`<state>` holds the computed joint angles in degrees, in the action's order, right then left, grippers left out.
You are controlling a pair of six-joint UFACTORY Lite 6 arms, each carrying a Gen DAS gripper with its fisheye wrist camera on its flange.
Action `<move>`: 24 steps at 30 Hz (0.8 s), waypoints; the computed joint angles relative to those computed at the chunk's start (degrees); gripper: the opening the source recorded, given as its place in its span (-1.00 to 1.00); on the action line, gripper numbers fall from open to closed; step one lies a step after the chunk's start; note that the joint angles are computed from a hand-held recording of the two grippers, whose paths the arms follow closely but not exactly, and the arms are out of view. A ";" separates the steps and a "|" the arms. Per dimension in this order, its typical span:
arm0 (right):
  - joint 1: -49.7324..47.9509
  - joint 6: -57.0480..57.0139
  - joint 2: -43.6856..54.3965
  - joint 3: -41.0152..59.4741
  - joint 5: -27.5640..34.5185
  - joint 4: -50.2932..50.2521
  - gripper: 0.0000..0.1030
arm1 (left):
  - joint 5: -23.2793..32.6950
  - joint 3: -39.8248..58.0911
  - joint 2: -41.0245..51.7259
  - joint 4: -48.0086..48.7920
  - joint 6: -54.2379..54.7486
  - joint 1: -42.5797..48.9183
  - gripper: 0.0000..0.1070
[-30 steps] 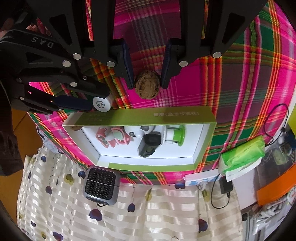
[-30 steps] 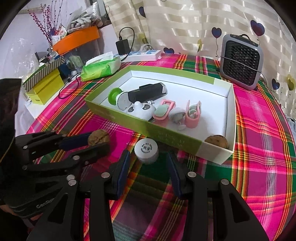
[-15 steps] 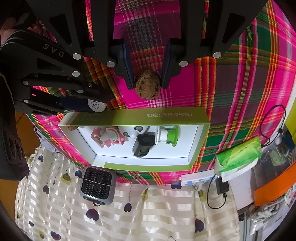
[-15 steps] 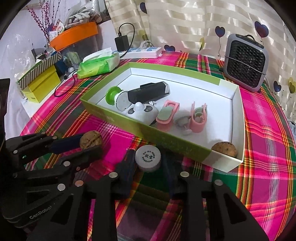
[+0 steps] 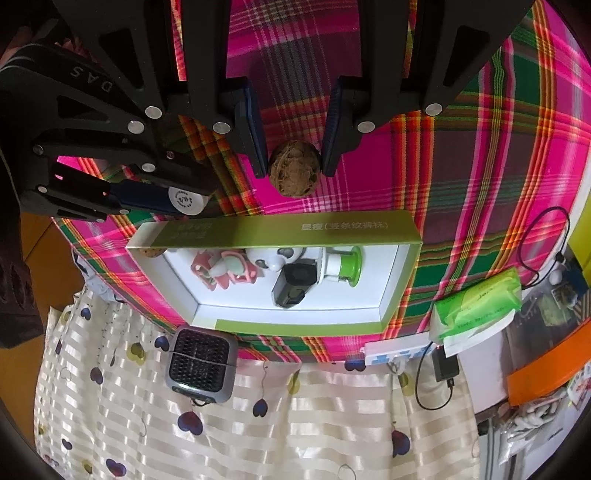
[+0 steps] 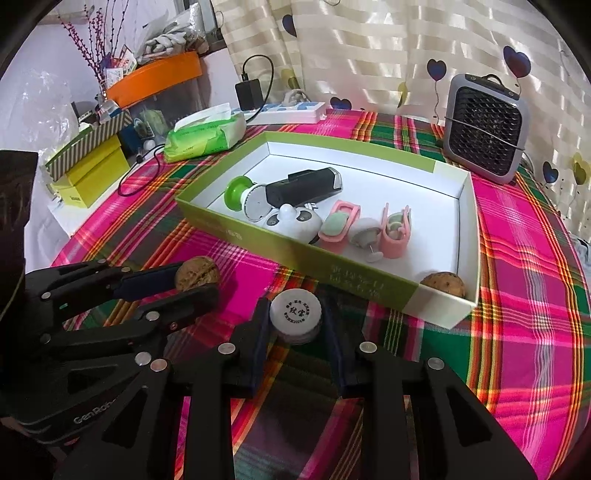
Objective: Organize objects
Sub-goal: 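Close left tool on the walnut while right tool grasps the small white jar, then lift and carry the walnut and white jar over the box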
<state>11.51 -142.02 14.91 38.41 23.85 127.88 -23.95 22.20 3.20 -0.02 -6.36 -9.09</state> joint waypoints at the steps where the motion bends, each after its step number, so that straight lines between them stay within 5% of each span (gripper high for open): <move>1: -0.26 -0.03 -1.37 -0.99 0.24 -0.10 -0.43 | 0.15 -0.33 -0.86 -0.26 0.20 -0.20 -0.49; 24: -4.83 6.02 -9.22 -1.75 2.10 -7.85 -0.43 | 4.83 2.45 -8.62 -6.75 7.43 -3.33 -0.49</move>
<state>6.67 -136.00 5.69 36.67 25.95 120.02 -19.13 24.65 -5.43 -6.78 1.06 -12.42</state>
